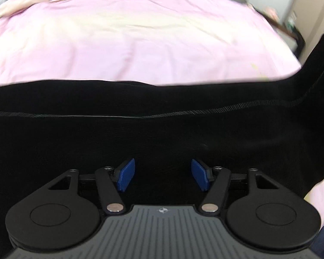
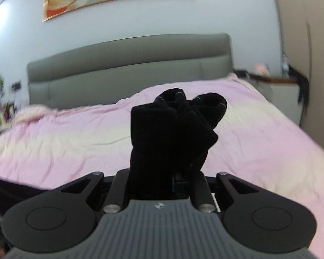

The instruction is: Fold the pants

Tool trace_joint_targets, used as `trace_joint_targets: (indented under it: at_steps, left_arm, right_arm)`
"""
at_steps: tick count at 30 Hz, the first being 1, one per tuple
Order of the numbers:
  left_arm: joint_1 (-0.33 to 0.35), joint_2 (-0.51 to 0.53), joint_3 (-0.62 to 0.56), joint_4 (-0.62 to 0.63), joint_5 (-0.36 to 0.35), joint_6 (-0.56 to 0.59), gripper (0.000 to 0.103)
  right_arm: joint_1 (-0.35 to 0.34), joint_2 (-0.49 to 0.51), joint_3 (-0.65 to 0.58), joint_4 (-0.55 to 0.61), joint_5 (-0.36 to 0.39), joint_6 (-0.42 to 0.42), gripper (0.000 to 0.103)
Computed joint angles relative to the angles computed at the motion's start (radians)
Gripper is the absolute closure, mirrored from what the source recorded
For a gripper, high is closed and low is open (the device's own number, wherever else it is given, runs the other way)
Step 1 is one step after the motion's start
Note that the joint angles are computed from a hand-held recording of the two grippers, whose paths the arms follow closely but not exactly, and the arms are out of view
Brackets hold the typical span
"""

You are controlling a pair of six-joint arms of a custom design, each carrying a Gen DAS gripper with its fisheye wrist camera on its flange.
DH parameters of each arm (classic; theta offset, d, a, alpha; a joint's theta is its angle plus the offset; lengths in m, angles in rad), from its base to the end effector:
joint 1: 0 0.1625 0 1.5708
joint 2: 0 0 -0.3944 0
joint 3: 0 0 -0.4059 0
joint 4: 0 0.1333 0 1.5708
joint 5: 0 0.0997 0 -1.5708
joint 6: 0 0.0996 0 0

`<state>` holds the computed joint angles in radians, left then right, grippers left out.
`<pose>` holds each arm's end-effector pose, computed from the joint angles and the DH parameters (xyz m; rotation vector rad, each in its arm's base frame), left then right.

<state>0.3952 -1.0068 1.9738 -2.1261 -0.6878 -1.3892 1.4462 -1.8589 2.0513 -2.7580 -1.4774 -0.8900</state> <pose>-0.3873 -0.3894 0.0638 -0.0200 2.3652 -0.9267 0.0888 -0.4383 0.4926 0.9764 -2.2584 1.2231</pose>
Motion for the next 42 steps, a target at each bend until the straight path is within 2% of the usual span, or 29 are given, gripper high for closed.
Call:
trace_joint_targets:
  at_steps: [4, 8, 10, 13, 15, 17, 18, 19, 21, 24, 25, 27, 29, 30, 33, 34, 36, 39, 41, 42]
  left_arm:
    - [-0.051, -0.112, 0.067, 0.15, 0.026, -0.202, 0.031]
    - [-0.093, -0.21, 0.114, 0.305, 0.004, -0.314, 0.028]
    - [-0.106, -0.241, 0.132, 0.343, -0.008, -0.336, 0.028]
    - [-0.127, -0.254, 0.138, 0.361, -0.009, -0.368, 0.027]
    - [-0.125, -0.245, 0.136, 0.33, 0.003, -0.361, 0.027]
    - [-0.127, -0.233, 0.135, 0.295, 0.01, -0.346, 0.027]
    - [-0.122, -0.222, 0.127, 0.276, 0.015, -0.327, 0.027]
    - [-0.125, -0.219, 0.126, 0.267, 0.017, -0.317, 0.027]
    - [-0.128, -0.208, 0.116, 0.257, 0.024, -0.286, 0.025]
    - [-0.117, -0.185, 0.094, 0.255, 0.042, -0.25, 0.02]
    - [-0.115, -0.183, 0.092, 0.252, 0.043, -0.249, 0.02]
    - [-0.091, -0.163, 0.079, 0.202, 0.055, -0.221, 0.02]
    - [-0.09, -0.164, 0.08, 0.192, 0.054, -0.222, 0.02]
    - [-0.09, -0.162, 0.077, 0.192, 0.054, -0.221, 0.02]
    - [-0.105, -0.163, 0.077, 0.21, 0.052, -0.215, 0.019]
    - [-0.106, -0.162, 0.073, 0.217, 0.051, -0.211, 0.019]
    - [-0.111, -0.17, 0.077, 0.234, 0.048, -0.224, 0.017]
    - [-0.101, -0.175, 0.079, 0.236, 0.043, -0.248, 0.017]
    - [-0.095, -0.174, 0.082, 0.216, 0.04, -0.25, 0.017]
    - [-0.095, -0.172, 0.082, 0.207, 0.04, -0.246, 0.017]
  right_arm:
    - [0.105, 0.019, 0.183, -0.13, -0.11, -0.304, 0.088]
    - [0.141, 0.085, 0.31, -0.212, -0.25, -0.519, 0.087]
    - [0.139, 0.079, 0.375, -0.305, -0.245, -0.607, 0.087]
    - [0.162, 0.035, 0.375, -0.268, -0.214, -0.572, 0.087]
    - [0.172, 0.017, 0.39, -0.293, -0.199, -0.602, 0.085]
    - [0.172, 0.028, 0.385, -0.273, -0.223, -0.623, 0.074]
    - [0.182, 0.04, 0.368, -0.208, -0.274, -0.63, 0.061]
    - [0.179, 0.04, 0.364, -0.169, -0.289, -0.645, 0.064]
    - [0.162, -0.008, 0.372, -0.134, -0.238, -0.688, 0.062]
    - [0.143, -0.122, 0.408, -0.087, -0.156, -0.819, 0.058]
    - [0.14, -0.162, 0.415, -0.049, -0.132, -0.836, 0.057]
    - [0.15, -0.209, 0.397, 0.076, -0.145, -0.8, 0.058]
    - [0.155, -0.205, 0.385, 0.133, -0.173, -0.75, 0.071]
    - [0.159, -0.192, 0.38, 0.141, -0.193, -0.737, 0.085]
    - [0.17, -0.165, 0.331, 0.226, -0.217, -0.631, 0.085]
    - [0.176, -0.156, 0.299, 0.275, -0.213, -0.582, 0.088]
    - [0.165, -0.158, 0.241, 0.345, -0.139, -0.473, 0.089]
    - [0.166, -0.11, 0.188, 0.285, -0.1, -0.338, 0.089]
    - [0.179, -0.053, 0.182, 0.185, -0.152, -0.302, 0.087]
    - [0.178, -0.033, 0.175, 0.178, -0.174, -0.298, 0.087]
